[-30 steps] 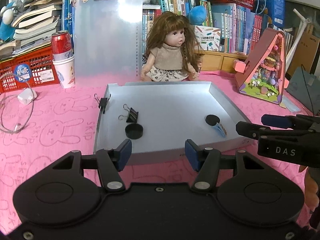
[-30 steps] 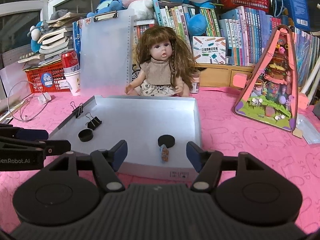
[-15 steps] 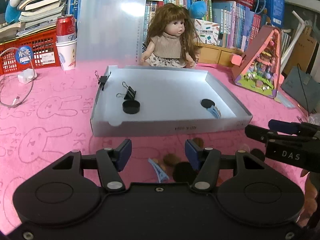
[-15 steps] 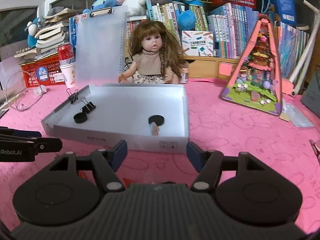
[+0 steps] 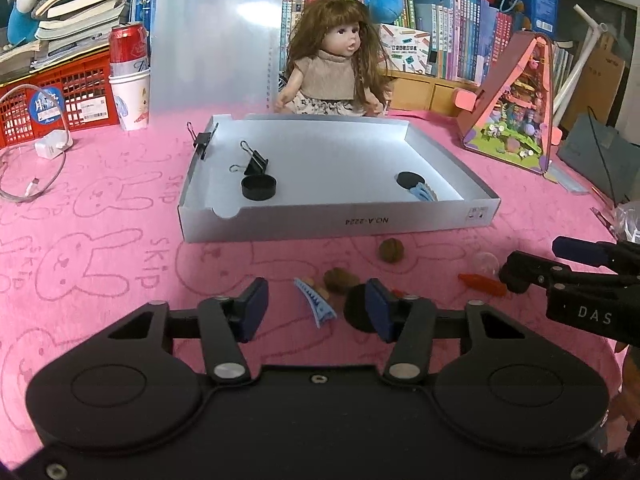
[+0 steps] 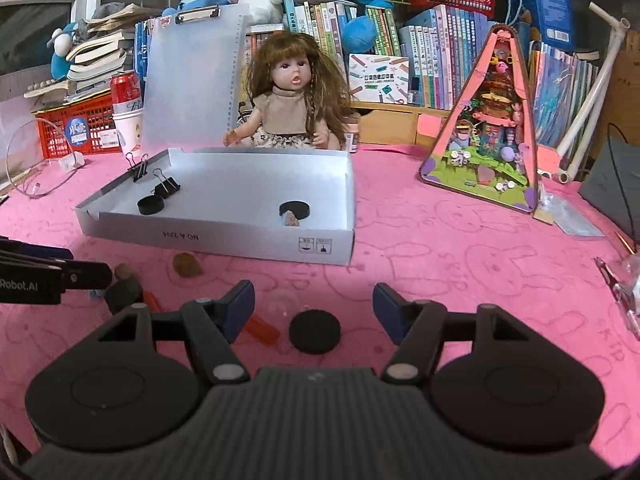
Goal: Organize rigid objects
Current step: 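Move the left tool toward the blue hair clip while the right tool approaches a black disc, then close the left gripper on the blue hair clip while the right gripper grasps the black disc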
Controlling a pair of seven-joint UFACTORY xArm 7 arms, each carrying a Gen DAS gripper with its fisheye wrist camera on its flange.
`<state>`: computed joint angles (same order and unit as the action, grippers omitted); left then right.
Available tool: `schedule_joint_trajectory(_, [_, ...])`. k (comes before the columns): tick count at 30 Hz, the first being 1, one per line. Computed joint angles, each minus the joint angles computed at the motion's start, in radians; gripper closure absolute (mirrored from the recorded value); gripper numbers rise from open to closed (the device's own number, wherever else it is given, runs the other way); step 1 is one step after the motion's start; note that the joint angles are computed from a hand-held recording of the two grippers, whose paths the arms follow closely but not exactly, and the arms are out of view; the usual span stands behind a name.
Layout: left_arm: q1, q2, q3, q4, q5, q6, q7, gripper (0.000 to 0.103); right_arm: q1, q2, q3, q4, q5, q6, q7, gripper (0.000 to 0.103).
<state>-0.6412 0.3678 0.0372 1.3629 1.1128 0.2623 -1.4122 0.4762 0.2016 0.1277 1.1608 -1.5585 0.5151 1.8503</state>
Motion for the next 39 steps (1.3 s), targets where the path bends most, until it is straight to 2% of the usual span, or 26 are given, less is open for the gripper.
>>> schedule_joint_trajectory(4, [0.006,-0.012,-0.003,-0.024,-0.008,-0.012,0.008,0.062,0.001,-0.016,0.003,-0.026,-0.012,0.011,0.02,0.026])
schedule_joint_trajectory(7, [0.003,-0.01,-0.001,-0.024,-0.012,0.005,-0.001,0.069,-0.001,-0.026,0.008,-0.041,-0.006,0.024,0.015,0.026])
schedule_joint_trajectory(9, [0.003,-0.008,0.001,-0.021,-0.009,0.013,-0.015,0.07,-0.004,-0.033,0.01,-0.05,-0.003,0.026,0.016,0.026])
schedule_joint_trajectory(16, [0.0,0.009,0.005,0.001,0.01,0.017,-0.031,0.071,-0.011,-0.047,0.018,-0.073,0.016,0.034,0.005,0.026])
schedule_joint_trajectory(28, [-0.01,0.055,0.012,0.05,0.004,0.038,-0.038,0.072,-0.007,-0.002,0.01,-0.035,0.025,0.005,-0.026,0.037])
schedule_joint_trajectory(39, [-0.024,0.063,0.039,0.055,-0.023,0.025,-0.061,0.071,0.035,0.035,-0.005,0.002,0.034,0.075,-0.073,0.045])
